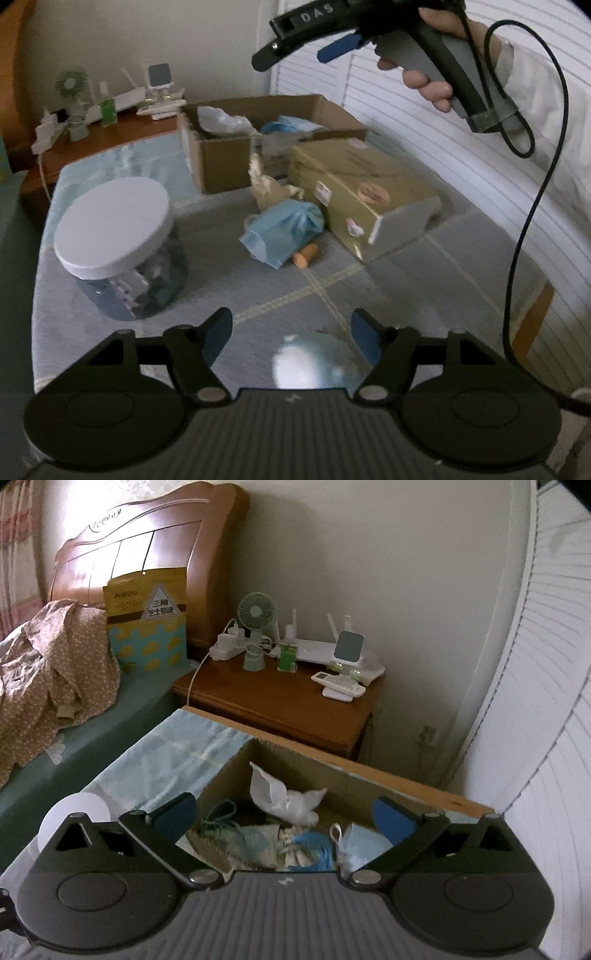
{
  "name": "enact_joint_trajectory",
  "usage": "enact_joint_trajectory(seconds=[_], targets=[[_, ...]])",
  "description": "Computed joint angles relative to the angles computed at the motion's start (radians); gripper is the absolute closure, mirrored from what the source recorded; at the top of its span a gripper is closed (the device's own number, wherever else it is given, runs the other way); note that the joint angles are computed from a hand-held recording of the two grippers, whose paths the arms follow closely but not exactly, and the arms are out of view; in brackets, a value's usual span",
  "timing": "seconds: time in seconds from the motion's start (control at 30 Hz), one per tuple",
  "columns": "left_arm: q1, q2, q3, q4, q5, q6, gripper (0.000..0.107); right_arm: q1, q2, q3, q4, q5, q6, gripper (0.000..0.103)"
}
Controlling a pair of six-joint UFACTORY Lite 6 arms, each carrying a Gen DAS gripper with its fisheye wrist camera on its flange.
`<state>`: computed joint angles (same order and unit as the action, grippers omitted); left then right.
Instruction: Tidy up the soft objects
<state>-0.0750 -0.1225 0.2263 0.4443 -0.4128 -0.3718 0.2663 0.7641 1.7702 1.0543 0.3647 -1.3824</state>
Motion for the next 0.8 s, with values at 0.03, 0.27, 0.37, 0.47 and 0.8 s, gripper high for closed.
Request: enact_joint_trajectory(seconds=[0.03, 0.27, 0.37, 0.47, 0.8], targets=[[-0.007, 0.002, -0.001, -0.003, 0.005, 0.003, 0.036, -0.005, -0.022, -0.037, 0.04, -0.006, -0.04, 0.0], [-0.019, 0.004, -0.033, -0.004, 0.013, -0.006, 0.037, -0.03, -0.196, -0.319, 0.383, -0.015, -0.409, 0.0], [-0.031, 0.031, -0.033, -0.027, -0.004, 0.009, 0.049, -0.03, -0.255, -0.413, 0.485, -0.024, -0.523, 0.0], [-0.027, 0.036, -0.032, -0.01, -0.017, -0.01, 0.055, -0.028, -0.327, -0.532, 0.641, -0.045, -0.692, 0.0], [-0.006, -0.025, 0.08, 0.096, 0.09, -0.066, 0.056, -0.079, -0.554, -0.921, 1.149, -0.041, -1.189, 0.0]])
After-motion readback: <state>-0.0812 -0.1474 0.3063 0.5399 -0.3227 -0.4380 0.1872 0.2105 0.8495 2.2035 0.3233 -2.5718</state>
